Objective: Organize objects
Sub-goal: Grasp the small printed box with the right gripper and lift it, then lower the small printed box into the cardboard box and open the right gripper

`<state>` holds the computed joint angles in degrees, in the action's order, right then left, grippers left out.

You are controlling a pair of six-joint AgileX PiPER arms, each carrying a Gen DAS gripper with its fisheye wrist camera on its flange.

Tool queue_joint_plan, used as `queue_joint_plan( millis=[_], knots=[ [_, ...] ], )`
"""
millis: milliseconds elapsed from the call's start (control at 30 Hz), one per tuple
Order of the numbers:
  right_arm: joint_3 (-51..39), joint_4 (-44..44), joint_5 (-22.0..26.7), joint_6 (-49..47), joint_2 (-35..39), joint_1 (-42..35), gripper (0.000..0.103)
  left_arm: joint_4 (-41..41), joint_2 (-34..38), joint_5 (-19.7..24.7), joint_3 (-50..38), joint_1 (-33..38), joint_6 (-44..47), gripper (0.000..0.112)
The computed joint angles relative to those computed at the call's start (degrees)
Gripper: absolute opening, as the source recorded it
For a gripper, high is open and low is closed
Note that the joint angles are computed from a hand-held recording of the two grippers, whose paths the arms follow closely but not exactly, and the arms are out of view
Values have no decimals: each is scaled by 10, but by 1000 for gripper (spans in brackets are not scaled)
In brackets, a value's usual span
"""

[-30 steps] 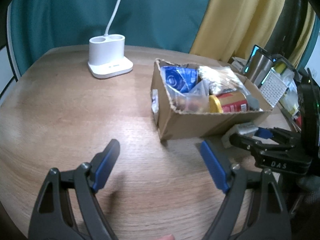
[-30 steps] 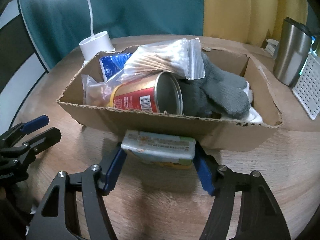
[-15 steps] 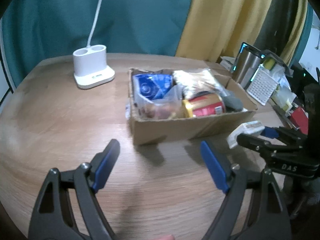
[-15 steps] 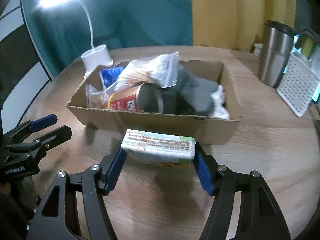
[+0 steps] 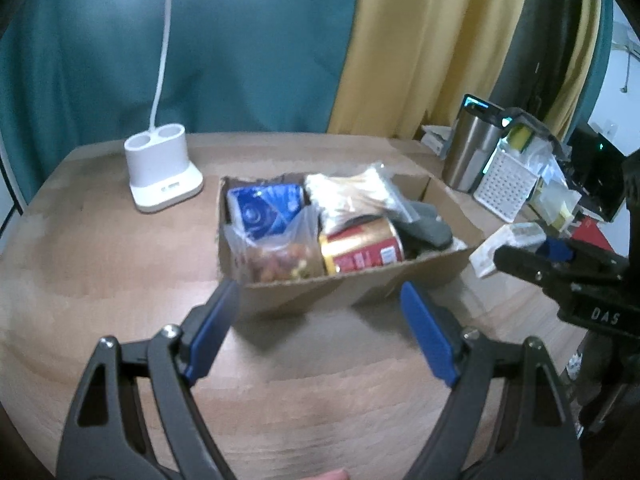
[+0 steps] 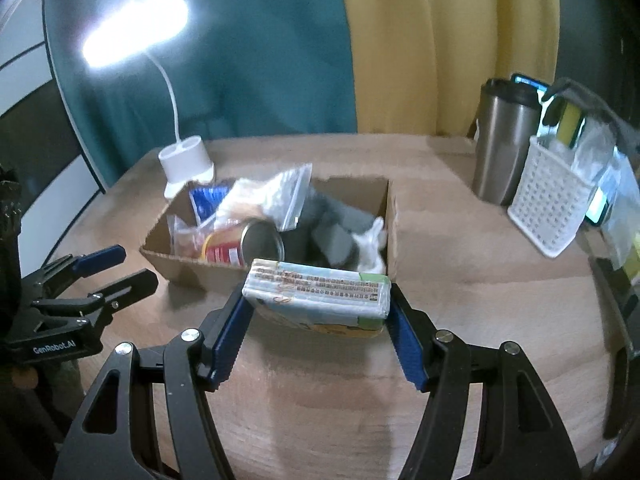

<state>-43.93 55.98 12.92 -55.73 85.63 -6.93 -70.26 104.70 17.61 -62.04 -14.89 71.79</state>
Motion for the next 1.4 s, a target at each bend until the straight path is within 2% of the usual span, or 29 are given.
queue_joint_plan(
  millis=[233, 433, 1067, 1400],
  knots=[
    [-33, -3, 20, -9, 11, -17, 69, 45, 8, 0, -33, -8, -54, 84],
    [-75, -14, 36, 1, 53, -20, 69, 83, 29, 3, -69, -13, -98, 84],
    [-178, -146, 62, 118, 167, -19, 69, 169, 105, 23, -160, -13, -201, 84],
    [-223, -118, 65, 76, 208, -21, 79, 237, 137, 34, -212, -15, -278, 84]
  ],
)
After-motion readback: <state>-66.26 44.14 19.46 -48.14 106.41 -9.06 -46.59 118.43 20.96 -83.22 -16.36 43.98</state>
